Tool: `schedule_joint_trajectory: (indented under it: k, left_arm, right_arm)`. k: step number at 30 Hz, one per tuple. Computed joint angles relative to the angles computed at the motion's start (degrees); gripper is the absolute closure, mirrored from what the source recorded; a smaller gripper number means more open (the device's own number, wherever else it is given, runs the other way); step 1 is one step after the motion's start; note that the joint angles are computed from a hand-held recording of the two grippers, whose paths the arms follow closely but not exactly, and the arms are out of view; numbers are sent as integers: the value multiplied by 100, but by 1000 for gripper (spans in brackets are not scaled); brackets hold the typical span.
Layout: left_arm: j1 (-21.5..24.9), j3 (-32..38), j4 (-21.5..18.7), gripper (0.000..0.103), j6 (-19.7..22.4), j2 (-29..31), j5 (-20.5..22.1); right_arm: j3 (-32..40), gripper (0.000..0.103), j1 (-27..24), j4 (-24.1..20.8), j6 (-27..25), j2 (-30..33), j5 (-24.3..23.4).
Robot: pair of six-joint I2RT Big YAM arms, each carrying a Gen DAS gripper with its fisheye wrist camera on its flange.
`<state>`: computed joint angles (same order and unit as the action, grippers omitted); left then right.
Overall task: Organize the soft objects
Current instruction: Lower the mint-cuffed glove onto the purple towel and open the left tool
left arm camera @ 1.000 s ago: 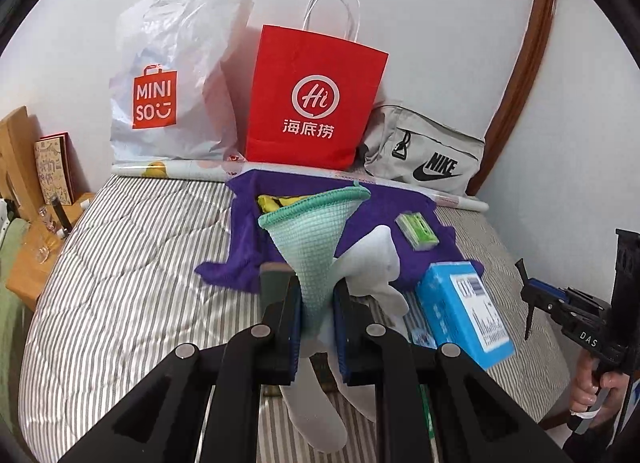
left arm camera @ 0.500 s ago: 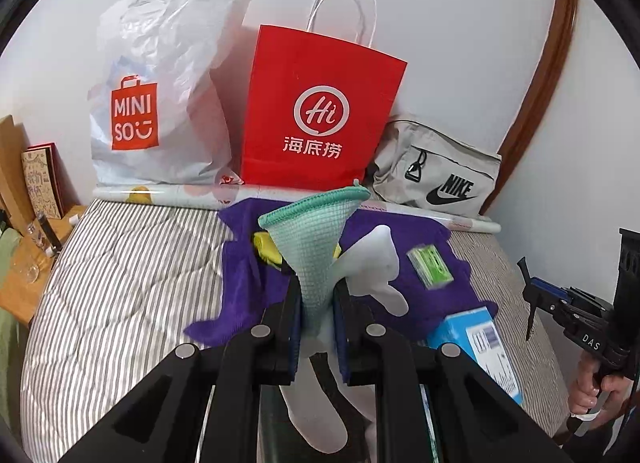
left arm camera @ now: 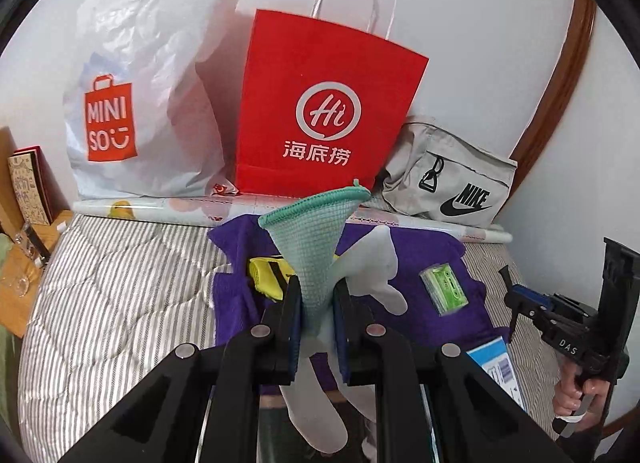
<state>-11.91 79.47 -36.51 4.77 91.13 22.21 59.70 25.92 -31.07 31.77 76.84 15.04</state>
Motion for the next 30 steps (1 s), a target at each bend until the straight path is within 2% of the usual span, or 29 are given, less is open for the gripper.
schedule_joint_trajectory:
  k: [10, 16, 21, 28, 30]
  left_arm:
    - [-133, 462, -119, 89, 1, 617, -30]
    - [-162, 640, -457, 89, 186, 949, 84]
    - [-235, 817, -710, 89, 282, 1190, -123]
    - [-268, 905, -794, 88, 353, 1322, -248]
    - [-266, 933, -836, 84, 369, 1352, -250]
  right_arm:
    - [237, 82, -289, 22, -192, 594, -345]
    - [316, 82, -388, -88, -178, 846, -499]
    - [433, 82, -443, -211, -171, 1023, -582]
    - [571, 82, -492, -389, -189, 1168, -604]
    - [576, 82, -514, -420, -161, 1185, -605]
